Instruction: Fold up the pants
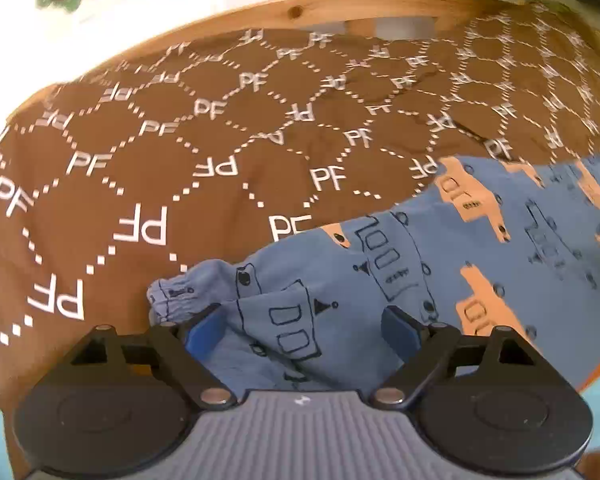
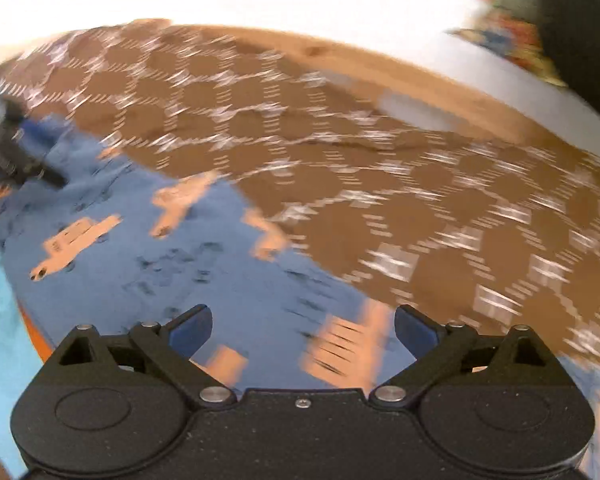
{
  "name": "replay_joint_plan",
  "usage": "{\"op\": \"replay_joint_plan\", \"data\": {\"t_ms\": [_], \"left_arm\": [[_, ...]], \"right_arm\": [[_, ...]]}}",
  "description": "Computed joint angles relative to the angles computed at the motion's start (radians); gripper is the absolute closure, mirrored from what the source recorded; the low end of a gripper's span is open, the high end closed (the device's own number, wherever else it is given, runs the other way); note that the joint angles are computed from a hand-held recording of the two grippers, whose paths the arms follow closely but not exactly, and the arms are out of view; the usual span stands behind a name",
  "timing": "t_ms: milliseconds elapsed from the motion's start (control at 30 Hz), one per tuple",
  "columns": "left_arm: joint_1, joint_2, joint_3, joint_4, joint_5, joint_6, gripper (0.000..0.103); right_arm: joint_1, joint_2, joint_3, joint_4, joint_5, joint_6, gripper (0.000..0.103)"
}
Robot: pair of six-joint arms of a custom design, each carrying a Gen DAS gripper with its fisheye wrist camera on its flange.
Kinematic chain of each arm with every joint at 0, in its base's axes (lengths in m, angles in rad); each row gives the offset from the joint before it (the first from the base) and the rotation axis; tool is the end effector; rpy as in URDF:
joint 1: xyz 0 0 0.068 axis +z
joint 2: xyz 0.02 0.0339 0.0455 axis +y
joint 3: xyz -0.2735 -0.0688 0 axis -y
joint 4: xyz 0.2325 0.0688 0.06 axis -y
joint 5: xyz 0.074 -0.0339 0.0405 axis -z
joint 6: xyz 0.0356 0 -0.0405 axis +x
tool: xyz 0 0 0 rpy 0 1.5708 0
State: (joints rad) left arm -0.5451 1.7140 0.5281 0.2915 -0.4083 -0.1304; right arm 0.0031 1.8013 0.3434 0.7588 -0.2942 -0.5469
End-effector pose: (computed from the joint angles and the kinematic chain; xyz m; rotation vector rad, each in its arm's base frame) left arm 0.2371 -0.1272 0.1081 0.3190 2.3549 0.1868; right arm 0.2510 0.0111 0.0860 -0.7534 2.1038 0.0394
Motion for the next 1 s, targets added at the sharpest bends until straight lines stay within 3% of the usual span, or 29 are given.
{"op": "replay_joint_plan", "data": {"t_ms": [67,133,233,367,467,600,700,733,767,867,1000], "left_arm": [[-0.048,0.022,0.001,-0.002,-0.094,0.034,0.016],[-0.083,0.041,0.015,-0.046,-0.177,0.025,0.017],[-0.109,0.034,0.062,-0.097,-0.189,-0.01,0.014],[-0.116,0.047,0.174,-0.061,-0.106,0.055,0.011],[-0.096,0.15,0.364,-0.113,0.006,0.087,0.011],[-0.06,0.328,0.606,-0.208,0.142,0.123,0.017],[-0.022,0.461,0.787,-0.338,0.209,0.069,0.027],[-0.008,0.501,0.843,-0.386,0.229,0.042,0.036],[0.005,0.521,0.866,-0.411,0.252,0.022,0.055],[0.039,0.533,0.852,-0.381,0.347,-0.032,0.093],[-0.014,0.527,0.83,-0.349,0.235,0.02,0.094]], "right_arm": [[0.049,0.109,0.017,0.079,0.119,-0.013,0.002],[-0.004,0.148,0.017,0.126,0.1,0.064,0.001],[-0.083,0.112,0.024,0.083,0.106,0.118,0.001],[-0.176,0.004,-0.044,0.103,0.087,0.113,0.003],[-0.262,-0.066,-0.055,0.046,0.0,0.185,0.002],[-0.337,-0.023,-0.037,0.025,-0.125,0.228,0.002],[-0.349,0.01,-0.034,0.03,-0.167,0.215,0.003],[-0.345,0.021,-0.033,0.038,-0.169,0.213,0.003],[-0.344,0.033,-0.027,0.037,-0.172,0.204,0.003],[-0.336,0.068,0.003,0.011,-0.158,0.178,0.003],[-0.332,0.074,0.019,-0.015,-0.119,0.157,0.003]]}}
